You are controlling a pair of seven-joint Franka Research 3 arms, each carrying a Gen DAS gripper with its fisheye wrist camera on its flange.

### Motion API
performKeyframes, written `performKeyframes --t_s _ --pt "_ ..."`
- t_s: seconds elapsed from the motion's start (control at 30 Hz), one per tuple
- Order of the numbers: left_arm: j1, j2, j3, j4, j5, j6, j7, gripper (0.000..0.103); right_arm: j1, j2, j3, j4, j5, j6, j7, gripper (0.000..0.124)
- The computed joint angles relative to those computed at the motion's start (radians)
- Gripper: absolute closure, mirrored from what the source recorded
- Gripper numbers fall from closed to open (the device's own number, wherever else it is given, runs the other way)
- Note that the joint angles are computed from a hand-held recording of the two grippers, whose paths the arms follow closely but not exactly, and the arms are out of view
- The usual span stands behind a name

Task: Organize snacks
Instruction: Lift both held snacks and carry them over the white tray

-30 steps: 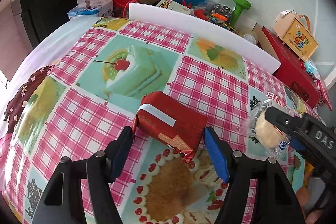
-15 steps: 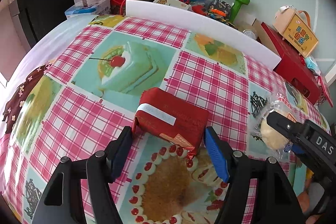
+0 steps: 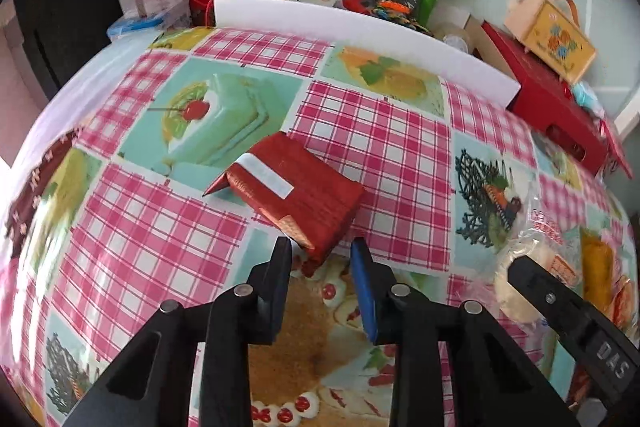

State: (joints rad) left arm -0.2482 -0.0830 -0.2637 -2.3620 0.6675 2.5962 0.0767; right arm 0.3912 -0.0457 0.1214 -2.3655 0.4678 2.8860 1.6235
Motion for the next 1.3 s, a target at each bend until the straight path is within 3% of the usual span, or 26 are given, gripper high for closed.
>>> performKeyframes --t_s 0.27,0.33,0.43,0.7,0.8,0.9,1.07,1.17,1.23,1.3 --pt "0.018 -0.055 0.004 -0.055 -0.018 0.06 0.002 0.069 0.012 -0.043 0.001 -0.049 0.022 0.004 -0.027 0.057" --pt "0.027 -0.072 0.006 -0.077 -0.024 0.086 -0.009 0.055 0.017 -0.049 -0.003 -0.055 0.043 0.002 -0.043 0.057" --pt "0.043 -0.089 0.012 -0.108 -0.044 0.154 -0.019 0.046 0.025 -0.06 -0.007 -0.066 0.073 0.001 -0.071 0.057" --pt "0.087 -0.05 0.023 -0.108 -0.075 0.287 -0.019 0.034 0.04 -0.071 -0.018 -0.073 0.168 -0.008 -0.158 0.057" --pt "0.092 -0.025 0.036 -0.085 -0.122 0.298 0.023 0.032 0.037 -0.071 -0.016 -0.071 0.173 -0.01 -0.162 0.057" --pt "0.086 0.012 0.042 -0.034 -0.159 0.247 0.082 0.032 0.038 -0.069 -0.017 -0.068 0.187 -0.011 -0.172 0.057" --pt "0.058 0.083 0.033 0.094 -0.119 0.05 0.127 0.034 0.039 -0.071 -0.019 -0.065 0.215 -0.018 -0.195 0.057" --pt "0.033 0.111 0.035 0.14 -0.066 -0.031 0.108 0.041 0.038 -0.074 -0.019 -0.066 0.225 -0.021 -0.202 0.057" --pt "0.017 0.121 0.037 0.159 -0.026 -0.08 0.086 0.055 0.038 -0.077 -0.02 -0.068 0.233 -0.024 -0.207 0.057" --pt "0.008 0.114 0.039 0.151 -0.013 -0.084 0.069 0.062 0.038 -0.078 -0.02 -0.068 0.239 -0.027 -0.211 0.058"
